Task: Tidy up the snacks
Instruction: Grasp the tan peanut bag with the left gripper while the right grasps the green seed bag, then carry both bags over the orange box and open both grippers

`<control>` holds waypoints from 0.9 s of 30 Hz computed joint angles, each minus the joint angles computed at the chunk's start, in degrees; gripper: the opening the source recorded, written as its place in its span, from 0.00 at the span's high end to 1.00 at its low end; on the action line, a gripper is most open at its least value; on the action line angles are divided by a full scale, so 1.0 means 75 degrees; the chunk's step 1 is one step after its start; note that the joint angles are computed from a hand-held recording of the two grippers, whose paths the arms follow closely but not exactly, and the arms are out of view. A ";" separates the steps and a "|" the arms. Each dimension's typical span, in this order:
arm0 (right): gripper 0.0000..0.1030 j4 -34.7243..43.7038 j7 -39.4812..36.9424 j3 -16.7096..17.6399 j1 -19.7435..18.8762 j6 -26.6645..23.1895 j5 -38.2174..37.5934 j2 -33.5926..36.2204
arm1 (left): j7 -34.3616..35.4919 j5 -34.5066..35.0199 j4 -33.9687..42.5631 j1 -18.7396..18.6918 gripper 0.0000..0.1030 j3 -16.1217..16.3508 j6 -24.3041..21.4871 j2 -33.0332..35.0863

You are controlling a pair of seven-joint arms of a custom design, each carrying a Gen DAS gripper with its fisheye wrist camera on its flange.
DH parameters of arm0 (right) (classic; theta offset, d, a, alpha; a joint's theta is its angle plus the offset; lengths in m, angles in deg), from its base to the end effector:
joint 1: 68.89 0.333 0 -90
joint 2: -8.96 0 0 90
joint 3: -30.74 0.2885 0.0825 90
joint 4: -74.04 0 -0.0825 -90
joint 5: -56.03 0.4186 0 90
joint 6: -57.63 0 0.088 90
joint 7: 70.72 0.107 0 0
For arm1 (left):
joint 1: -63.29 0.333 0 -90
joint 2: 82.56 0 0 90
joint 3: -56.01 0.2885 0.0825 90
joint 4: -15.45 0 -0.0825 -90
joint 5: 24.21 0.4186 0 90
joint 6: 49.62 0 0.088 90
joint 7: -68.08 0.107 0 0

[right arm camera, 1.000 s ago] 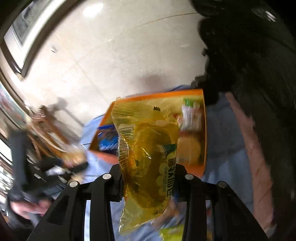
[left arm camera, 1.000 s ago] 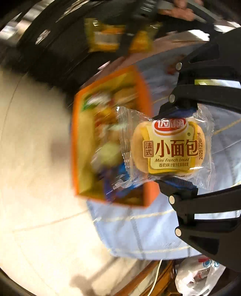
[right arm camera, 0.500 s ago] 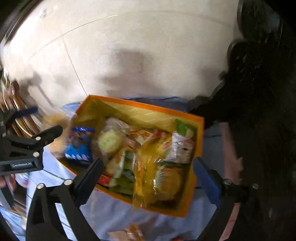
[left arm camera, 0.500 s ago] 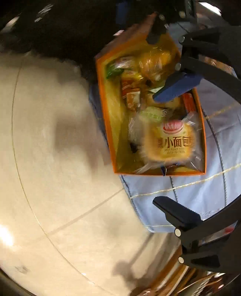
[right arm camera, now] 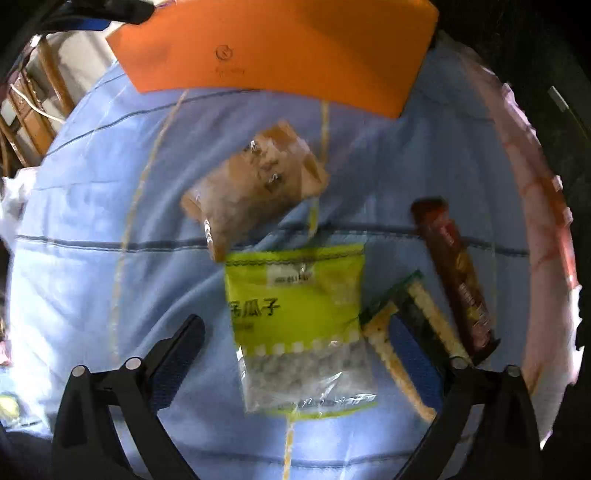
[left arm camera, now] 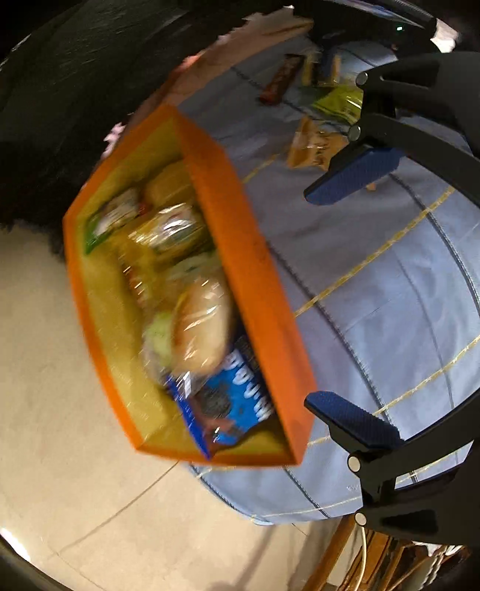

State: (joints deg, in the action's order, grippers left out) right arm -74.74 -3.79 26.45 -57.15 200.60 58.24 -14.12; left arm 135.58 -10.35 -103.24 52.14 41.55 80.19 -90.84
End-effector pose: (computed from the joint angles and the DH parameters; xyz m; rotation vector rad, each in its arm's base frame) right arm 0.4626 0.0618 0.3769 -2.4989 1.4707 -0.2980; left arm 0.5245 -0.2491 0.4882 -1.7774 2.1344 -0.3102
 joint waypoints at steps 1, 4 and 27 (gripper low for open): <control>0.03 -0.0146 0.0007 0.0127 -0.0035 0.0219 -0.0235 -0.0043 | 0.0018 0.0053 -0.0025 -0.0019 0.04 -0.0029 -0.0013 0.0033; 0.07 -0.0629 0.0425 0.0478 -0.0218 0.0948 -0.0974 -0.0224 | 0.0174 -0.0084 -0.0027 -0.0121 0.04 -0.0050 0.0010 0.0235; 0.40 -0.0603 0.0291 -0.0999 -0.0490 -0.0704 0.0519 -0.2141 | 0.0235 -0.1248 -0.0489 -0.1126 0.64 -0.0147 0.1904 0.1423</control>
State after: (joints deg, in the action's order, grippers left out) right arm -79.26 -1.61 18.96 -60.83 195.32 62.14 -30.18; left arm 137.33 -19.71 -106.91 43.69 40.45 94.47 -80.17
